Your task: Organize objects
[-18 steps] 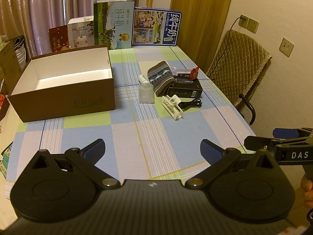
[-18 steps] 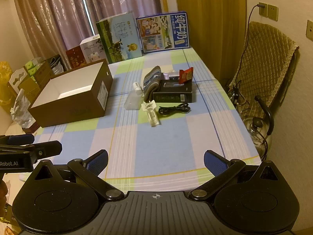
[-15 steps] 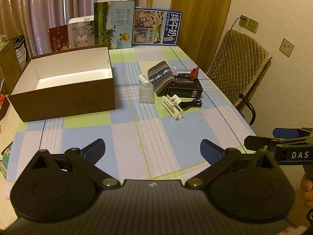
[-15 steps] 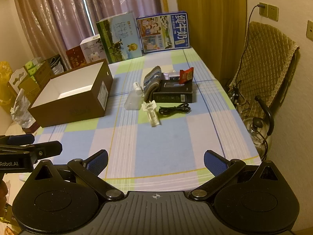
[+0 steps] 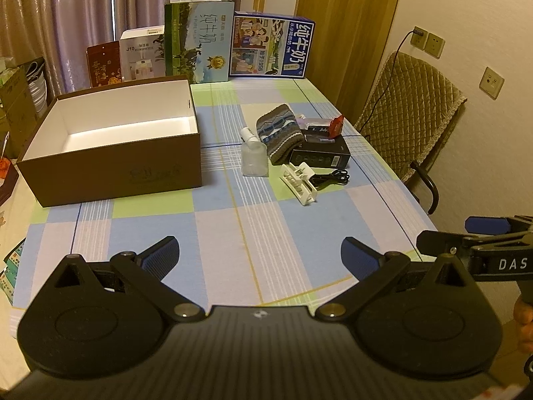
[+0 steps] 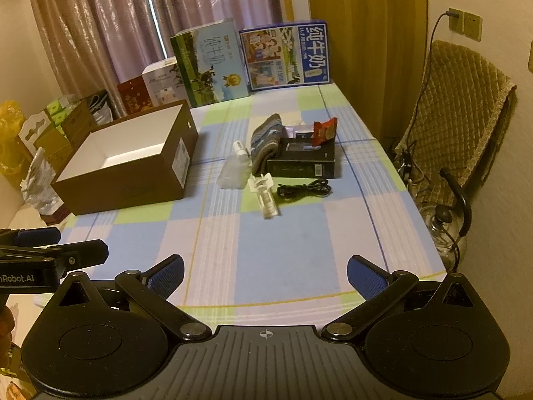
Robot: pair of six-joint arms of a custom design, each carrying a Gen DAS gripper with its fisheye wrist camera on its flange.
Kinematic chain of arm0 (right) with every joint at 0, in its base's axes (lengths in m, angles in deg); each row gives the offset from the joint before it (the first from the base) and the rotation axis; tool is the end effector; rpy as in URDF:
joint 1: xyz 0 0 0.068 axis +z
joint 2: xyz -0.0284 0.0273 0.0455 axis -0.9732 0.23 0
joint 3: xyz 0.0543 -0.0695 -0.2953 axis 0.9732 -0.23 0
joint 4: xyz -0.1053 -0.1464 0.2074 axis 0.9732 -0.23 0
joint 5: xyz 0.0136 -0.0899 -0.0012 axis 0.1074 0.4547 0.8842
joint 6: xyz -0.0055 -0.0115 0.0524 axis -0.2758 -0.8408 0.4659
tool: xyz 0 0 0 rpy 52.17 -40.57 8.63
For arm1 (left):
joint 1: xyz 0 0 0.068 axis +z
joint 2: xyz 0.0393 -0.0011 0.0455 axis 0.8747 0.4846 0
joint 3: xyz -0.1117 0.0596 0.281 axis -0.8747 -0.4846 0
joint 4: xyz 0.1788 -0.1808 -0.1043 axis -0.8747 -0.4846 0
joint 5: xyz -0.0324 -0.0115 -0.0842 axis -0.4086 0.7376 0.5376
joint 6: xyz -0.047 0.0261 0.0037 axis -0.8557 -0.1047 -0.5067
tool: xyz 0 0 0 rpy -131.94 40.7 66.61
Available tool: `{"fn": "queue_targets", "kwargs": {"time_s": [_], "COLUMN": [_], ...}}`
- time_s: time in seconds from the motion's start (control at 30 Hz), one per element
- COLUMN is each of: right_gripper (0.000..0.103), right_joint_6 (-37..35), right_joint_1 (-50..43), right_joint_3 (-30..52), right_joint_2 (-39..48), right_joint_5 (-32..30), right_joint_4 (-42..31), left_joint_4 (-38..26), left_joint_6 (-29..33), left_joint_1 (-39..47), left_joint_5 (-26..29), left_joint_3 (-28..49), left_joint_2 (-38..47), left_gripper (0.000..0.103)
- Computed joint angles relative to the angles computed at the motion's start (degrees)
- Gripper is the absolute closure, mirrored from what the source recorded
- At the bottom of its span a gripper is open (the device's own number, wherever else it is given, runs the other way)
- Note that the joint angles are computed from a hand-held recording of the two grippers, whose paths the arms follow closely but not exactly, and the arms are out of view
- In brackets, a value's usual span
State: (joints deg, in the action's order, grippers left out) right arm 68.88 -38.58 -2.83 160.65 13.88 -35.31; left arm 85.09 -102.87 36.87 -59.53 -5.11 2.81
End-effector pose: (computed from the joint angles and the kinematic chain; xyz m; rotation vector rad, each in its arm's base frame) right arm 0.2144 0.1608 0.1796 -0.2168 2.3839 0.3184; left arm 0.2139 -0.0916 0.1845 0.1308 2.3613 -0.2005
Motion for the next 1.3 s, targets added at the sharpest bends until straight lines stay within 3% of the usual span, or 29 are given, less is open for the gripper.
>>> {"fn": "queue_targets", "kwargs": {"time_s": [1.3], "right_gripper": [0.002], "right_joint_6": [-2.7], "right_joint_1": [-3.3], "right_joint_3": [2.0], "right_joint_2": [1.7], "right_joint_5": [-2.8], "right_joint_4": [0.2], "left_joint_4": [-0.9], "left_joint_6": [-0.9], "left_joint_1": [-1.2], "left_joint_5": [-0.7], "left_joint_3": [4.4], "left_joint_2": [4.2], "left_gripper": [0.001]}}
